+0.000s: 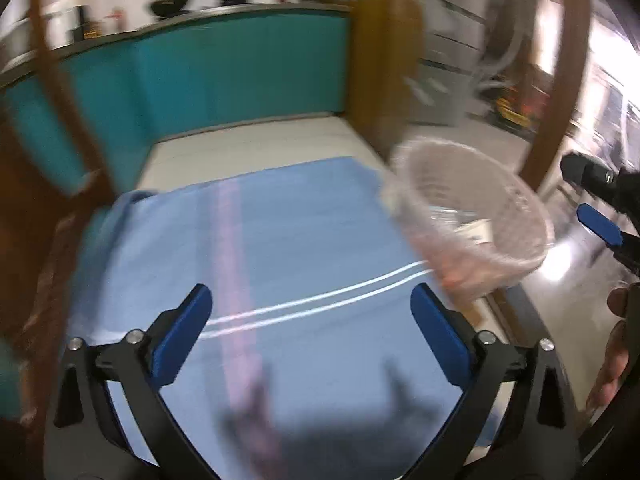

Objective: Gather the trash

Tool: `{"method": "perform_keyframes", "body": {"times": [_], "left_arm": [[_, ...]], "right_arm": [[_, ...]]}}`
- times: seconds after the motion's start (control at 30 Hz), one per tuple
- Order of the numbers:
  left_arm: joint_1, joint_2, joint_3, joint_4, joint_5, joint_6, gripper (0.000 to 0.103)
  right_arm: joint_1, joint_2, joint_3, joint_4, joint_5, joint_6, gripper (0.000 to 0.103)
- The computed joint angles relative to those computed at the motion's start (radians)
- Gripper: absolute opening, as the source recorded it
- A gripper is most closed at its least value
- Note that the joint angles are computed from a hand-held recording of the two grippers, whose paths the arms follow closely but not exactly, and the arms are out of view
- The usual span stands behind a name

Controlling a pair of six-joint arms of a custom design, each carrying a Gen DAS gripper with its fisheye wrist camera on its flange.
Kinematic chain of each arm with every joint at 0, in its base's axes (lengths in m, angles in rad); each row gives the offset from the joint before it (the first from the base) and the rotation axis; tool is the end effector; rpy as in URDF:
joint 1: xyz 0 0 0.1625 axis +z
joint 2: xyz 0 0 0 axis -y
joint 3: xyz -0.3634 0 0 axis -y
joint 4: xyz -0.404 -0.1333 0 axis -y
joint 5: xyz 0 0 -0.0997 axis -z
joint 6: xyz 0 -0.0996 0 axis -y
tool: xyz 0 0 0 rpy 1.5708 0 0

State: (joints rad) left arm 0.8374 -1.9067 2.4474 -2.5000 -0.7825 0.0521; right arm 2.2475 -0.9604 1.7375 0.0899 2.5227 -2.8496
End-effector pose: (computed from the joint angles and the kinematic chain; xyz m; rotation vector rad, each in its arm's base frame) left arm -0.0797 -0.3932 0.2704 0.7402 2.3021 -0.7818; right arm 0.3273 -0.3242 0.0684 0.0123 -2.3266 1.2915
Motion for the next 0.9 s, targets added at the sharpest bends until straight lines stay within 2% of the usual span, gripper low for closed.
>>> {"method": "perform_keyframes", "body": {"times": [0.1, 0.17, 0.23, 0.4, 0.6, 0.73, 0.9], "left_arm": [[-0.003, -0.163, 0.047, 0.109, 0.145, -0.043, 0.1], [0.012, -0.253, 0.058, 0.193, 0.186, -0.109, 0.1], [0.026, -0.292, 0.05, 0.228, 0.182, -0.128, 0.1], [-0.001, -0.374, 0.065, 0.309, 0.173, -0.141, 0.1], [0.023, -0.341, 0.06, 0.293, 0.158, -0.15, 0.1], [0.048, -0.328, 0.035, 0.328, 0.109, -0.196, 0.1], [0.05, -0.327, 0.04, 0.312, 0.11, -0.197, 0.1]], "right_arm": [[0.034, 0.161, -0.14, 0.144, -0.027, 0.014, 0.1], [0.056, 0.26, -0.225, 0.225, -0.025, 0.019, 0.1], [0.07, 0.311, -0.271, 0.265, -0.029, 0.029, 0.1], [0.099, 0.371, -0.307, 0.299, -0.018, 0.063, 0.1], [0.102, 0.406, -0.32, 0.32, 0.001, 0.086, 0.1], [0.098, 0.415, -0.325, 0.334, 0.001, 0.095, 0.1], [0.098, 0.426, -0.332, 0.333, 0.0, 0.09, 0.1]]}}
